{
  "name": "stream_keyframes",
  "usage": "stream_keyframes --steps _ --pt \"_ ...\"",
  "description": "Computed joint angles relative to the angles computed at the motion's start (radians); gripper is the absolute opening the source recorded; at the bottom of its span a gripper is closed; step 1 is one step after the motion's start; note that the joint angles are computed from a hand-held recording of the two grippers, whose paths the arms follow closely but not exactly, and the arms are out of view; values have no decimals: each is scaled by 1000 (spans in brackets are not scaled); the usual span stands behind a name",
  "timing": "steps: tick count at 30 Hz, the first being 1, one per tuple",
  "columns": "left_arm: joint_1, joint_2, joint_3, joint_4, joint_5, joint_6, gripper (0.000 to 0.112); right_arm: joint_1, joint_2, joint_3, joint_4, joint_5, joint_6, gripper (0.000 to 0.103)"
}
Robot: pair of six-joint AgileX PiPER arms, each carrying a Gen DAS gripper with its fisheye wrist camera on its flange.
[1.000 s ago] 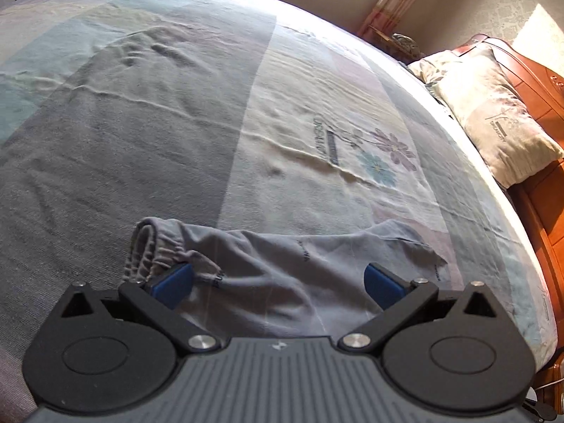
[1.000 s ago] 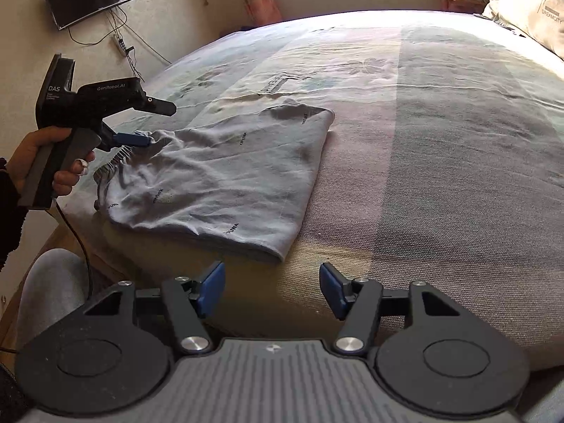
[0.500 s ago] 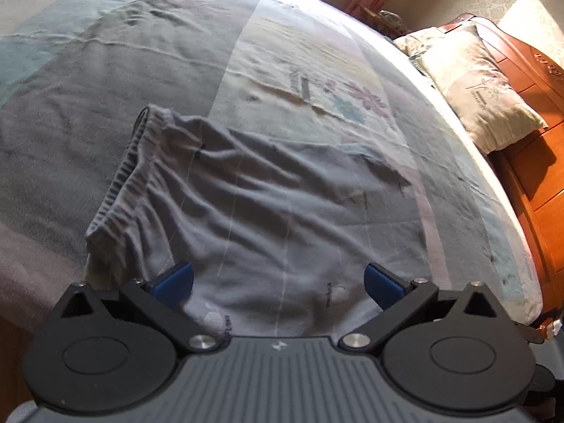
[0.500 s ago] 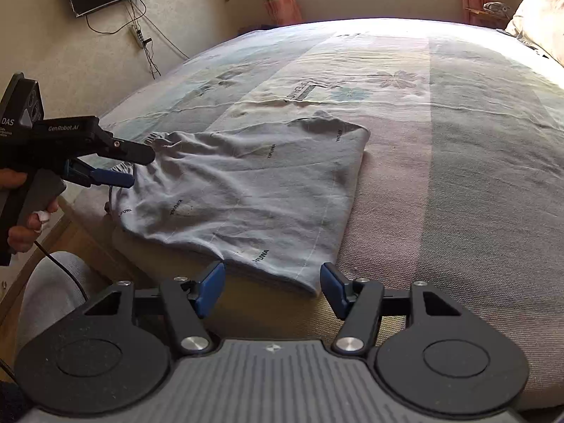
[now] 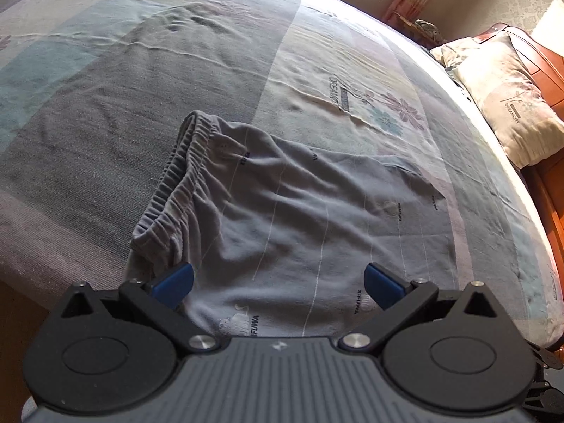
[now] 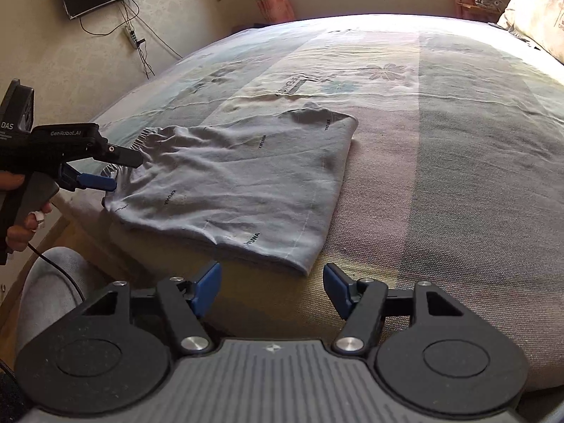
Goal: Fold clothes
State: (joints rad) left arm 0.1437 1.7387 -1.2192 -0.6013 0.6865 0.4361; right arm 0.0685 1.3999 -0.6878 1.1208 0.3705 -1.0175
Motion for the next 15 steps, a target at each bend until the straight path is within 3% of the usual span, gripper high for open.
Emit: stream_keyframes --steps 6,15 --pt "-42 -20 -17 -24 14 81 102 2 30 -45 60 24 -71 72" --pt "-80 66 -92 84 23 -29 102 16 117 -95 34 62 -9 76"
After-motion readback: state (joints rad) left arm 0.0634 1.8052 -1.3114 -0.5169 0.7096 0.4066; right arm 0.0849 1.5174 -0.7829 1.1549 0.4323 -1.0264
